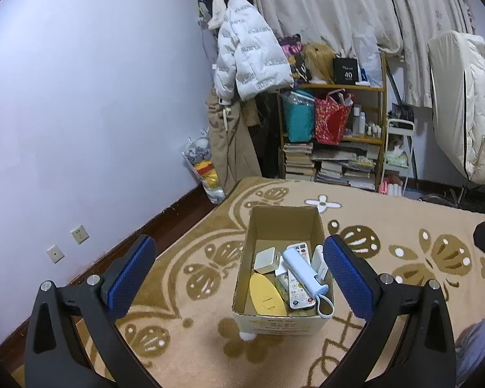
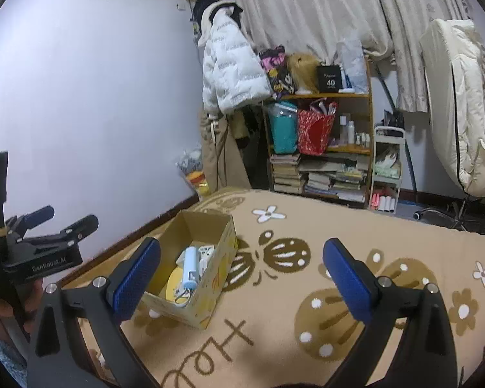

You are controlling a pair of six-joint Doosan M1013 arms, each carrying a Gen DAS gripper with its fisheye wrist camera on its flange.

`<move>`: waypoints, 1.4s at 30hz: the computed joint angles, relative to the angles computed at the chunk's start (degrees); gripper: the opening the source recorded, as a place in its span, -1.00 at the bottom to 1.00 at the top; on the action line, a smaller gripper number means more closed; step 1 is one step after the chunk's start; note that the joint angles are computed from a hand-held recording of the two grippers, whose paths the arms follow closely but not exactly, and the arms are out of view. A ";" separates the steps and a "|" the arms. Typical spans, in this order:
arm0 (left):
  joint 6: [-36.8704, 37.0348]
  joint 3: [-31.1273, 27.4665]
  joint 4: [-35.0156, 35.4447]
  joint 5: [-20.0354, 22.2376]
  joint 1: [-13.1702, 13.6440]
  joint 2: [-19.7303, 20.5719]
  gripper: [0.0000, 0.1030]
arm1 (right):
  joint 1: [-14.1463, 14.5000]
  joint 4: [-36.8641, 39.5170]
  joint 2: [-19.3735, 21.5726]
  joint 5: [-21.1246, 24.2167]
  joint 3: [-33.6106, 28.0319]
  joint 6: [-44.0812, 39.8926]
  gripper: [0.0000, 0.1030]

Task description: Organize rigid objects

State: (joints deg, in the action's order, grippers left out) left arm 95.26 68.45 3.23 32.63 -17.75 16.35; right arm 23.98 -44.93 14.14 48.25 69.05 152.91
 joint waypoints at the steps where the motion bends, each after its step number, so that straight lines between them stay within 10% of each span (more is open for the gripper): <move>1: -0.04 0.14 -0.17 -0.21 0.04 -0.07 0.99 | 0.10 -1.02 -0.24 -0.45 0.51 0.94 1.00; 42: 3.15 0.60 -0.95 1.86 -1.31 1.57 0.99 | -1.09 3.09 1.22 1.54 2.20 2.67 1.00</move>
